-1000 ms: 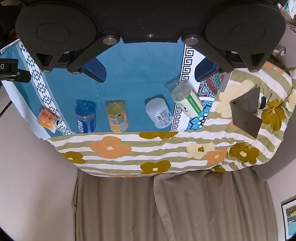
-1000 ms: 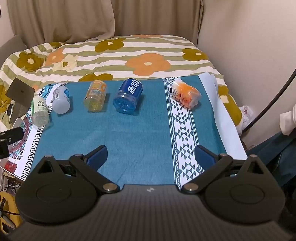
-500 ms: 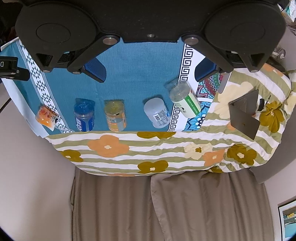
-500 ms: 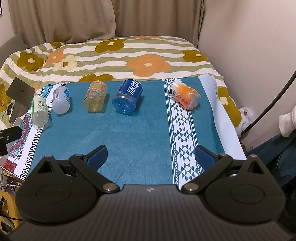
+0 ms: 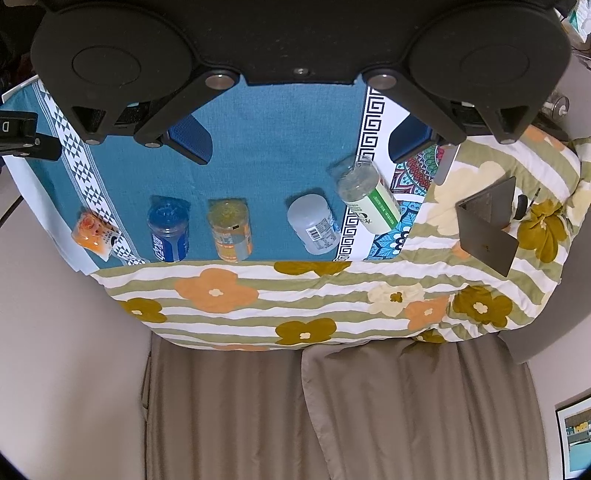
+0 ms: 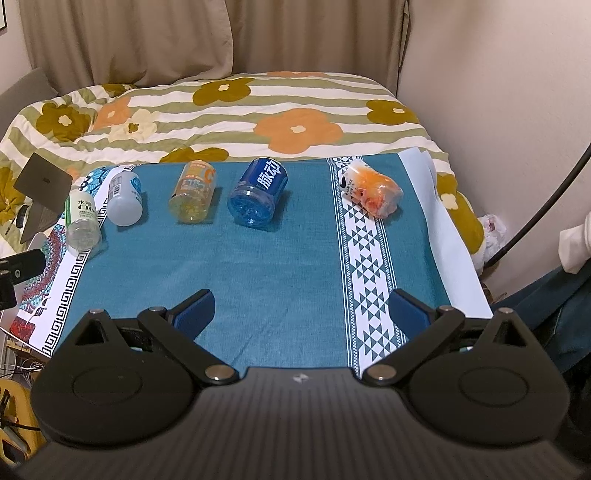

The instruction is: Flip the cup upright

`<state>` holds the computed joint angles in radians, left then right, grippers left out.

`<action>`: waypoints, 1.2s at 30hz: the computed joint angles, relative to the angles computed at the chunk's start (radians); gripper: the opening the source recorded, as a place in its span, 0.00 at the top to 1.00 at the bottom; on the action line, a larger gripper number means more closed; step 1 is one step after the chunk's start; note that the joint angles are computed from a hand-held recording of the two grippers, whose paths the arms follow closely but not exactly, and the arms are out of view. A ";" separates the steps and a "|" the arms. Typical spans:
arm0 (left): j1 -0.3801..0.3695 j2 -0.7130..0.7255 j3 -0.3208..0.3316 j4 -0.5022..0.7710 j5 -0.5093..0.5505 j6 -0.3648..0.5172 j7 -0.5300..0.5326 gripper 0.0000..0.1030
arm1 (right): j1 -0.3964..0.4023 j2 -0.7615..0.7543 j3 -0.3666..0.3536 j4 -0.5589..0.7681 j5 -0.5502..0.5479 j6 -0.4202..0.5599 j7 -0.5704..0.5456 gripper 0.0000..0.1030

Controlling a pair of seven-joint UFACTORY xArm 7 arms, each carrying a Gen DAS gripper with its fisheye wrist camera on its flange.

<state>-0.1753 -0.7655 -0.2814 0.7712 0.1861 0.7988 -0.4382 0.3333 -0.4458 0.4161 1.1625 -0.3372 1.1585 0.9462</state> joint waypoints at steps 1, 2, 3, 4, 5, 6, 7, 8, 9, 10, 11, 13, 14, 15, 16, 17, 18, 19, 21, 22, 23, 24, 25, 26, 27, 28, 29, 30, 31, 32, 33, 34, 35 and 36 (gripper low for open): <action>-0.001 -0.001 0.000 0.000 0.000 0.000 0.001 0.00 | 0.000 0.000 -0.001 0.000 0.000 0.000 0.000 0.00; -0.002 -0.002 0.001 -0.001 0.000 0.000 0.002 0.00 | 0.001 0.000 -0.001 0.000 0.000 0.000 0.000 0.00; -0.003 -0.003 0.002 -0.001 0.000 0.000 0.003 0.00 | 0.001 0.000 -0.001 0.000 0.000 0.000 0.000 0.00; -0.003 -0.001 0.002 0.003 -0.001 0.002 0.004 0.00 | 0.001 -0.001 -0.001 0.000 0.000 0.000 0.000 0.00; -0.004 -0.001 0.002 0.003 -0.002 0.002 0.005 0.00 | 0.001 -0.001 -0.001 0.000 0.000 0.000 0.000 0.00; -0.004 -0.001 0.003 0.004 -0.002 0.003 0.006 0.00 | 0.001 0.000 0.001 0.003 0.000 0.002 0.002 0.00; -0.004 0.000 0.002 0.005 -0.002 0.003 0.005 0.00 | 0.001 0.001 0.002 0.007 0.000 0.004 0.004 0.00; -0.004 -0.001 0.003 0.005 -0.002 0.004 0.006 0.00 | 0.001 0.002 0.002 0.007 0.000 0.004 0.004 0.00; -0.003 0.000 0.002 0.005 -0.002 0.004 0.005 0.00 | 0.001 0.002 0.002 0.008 -0.001 0.006 0.004 0.00; -0.003 0.000 0.001 0.005 -0.002 0.004 0.005 0.00 | 0.002 0.002 0.002 0.009 -0.002 0.007 0.003 0.00; -0.002 0.000 0.001 0.006 -0.002 0.003 0.004 0.00 | 0.002 0.001 0.001 0.007 -0.001 0.005 0.003 0.00; -0.002 0.001 0.001 0.006 -0.002 0.003 0.004 0.00 | 0.004 -0.001 0.004 0.012 -0.001 0.011 0.003 0.00; -0.002 0.001 0.001 0.007 -0.002 0.004 0.004 0.00 | 0.005 -0.001 0.005 0.016 0.000 0.015 0.002 0.00; -0.003 0.001 0.001 0.007 -0.002 0.004 0.004 0.00 | 0.005 0.000 0.005 0.017 0.001 0.016 0.000 0.00; -0.003 0.001 0.001 0.006 -0.002 0.004 0.004 0.00 | 0.005 -0.001 0.006 0.016 0.000 0.015 0.002 0.00; -0.003 0.000 0.001 0.006 -0.002 0.005 0.004 0.00 | 0.004 -0.001 0.006 0.015 -0.001 0.014 0.004 0.00; -0.003 -0.001 0.000 0.008 -0.002 0.007 0.003 0.00 | 0.004 -0.001 0.006 0.014 -0.001 0.013 0.004 0.00; -0.003 0.000 0.000 0.008 -0.002 0.006 0.003 0.00 | 0.004 -0.002 0.006 0.014 0.000 0.013 0.003 0.00; -0.003 0.001 0.000 0.008 -0.002 0.006 0.003 0.00 | 0.004 -0.001 0.006 0.014 -0.001 0.014 0.004 0.00; -0.003 0.001 0.001 0.008 -0.002 0.006 0.003 0.00 | 0.004 -0.001 0.006 0.015 -0.001 0.014 0.004 0.00; -0.003 0.001 0.001 0.008 -0.002 0.006 0.003 0.00 | 0.004 -0.001 0.006 0.014 -0.002 0.013 0.005 0.00; -0.003 0.001 0.001 0.008 -0.002 0.006 0.004 0.00 | 0.004 -0.001 0.006 0.014 -0.002 0.013 0.005 0.00; -0.003 0.001 0.001 0.008 -0.002 0.006 0.004 0.00 | 0.004 0.000 0.006 0.015 -0.001 0.014 0.005 0.00; -0.003 0.001 0.001 0.008 -0.002 0.006 0.004 0.00 | 0.004 -0.001 0.006 0.014 -0.002 0.013 0.004 0.00; -0.004 0.000 0.001 0.008 -0.002 0.007 0.004 0.00 | 0.004 -0.001 0.006 0.014 -0.002 0.013 0.004 0.00; -0.004 0.001 0.002 0.008 -0.002 0.006 0.005 0.00 | 0.004 -0.001 0.006 0.015 -0.002 0.015 0.005 0.00; -0.004 0.000 0.002 0.008 -0.002 0.006 0.006 0.00 | 0.005 -0.002 0.006 0.013 -0.001 0.013 0.005 0.00; -0.004 0.000 0.002 0.008 -0.002 0.006 0.005 0.00 | 0.005 -0.002 0.007 0.015 -0.001 0.014 0.005 0.00; -0.003 0.001 0.001 0.008 -0.002 0.006 0.005 0.00 | 0.004 -0.002 0.007 0.014 -0.002 0.013 0.005 0.00; -0.003 0.001 0.001 0.008 -0.002 0.006 0.005 0.00 | 0.004 -0.001 0.007 0.014 -0.002 0.014 0.005 0.00; -0.003 0.001 0.001 0.009 -0.002 0.006 0.005 0.00 | 0.004 -0.002 0.006 0.012 -0.002 0.013 0.006 0.00; -0.003 0.001 0.001 0.009 -0.002 0.006 0.005 0.00 | 0.004 -0.003 0.006 0.012 -0.002 0.012 0.007 0.00; -0.003 0.001 0.001 0.009 -0.002 0.006 0.005 0.00 | 0.004 -0.004 0.006 0.011 -0.002 0.011 0.007 0.00; -0.002 0.000 0.000 0.009 -0.001 0.006 0.004 0.00 | 0.004 -0.004 0.007 0.011 -0.002 0.011 0.007 0.00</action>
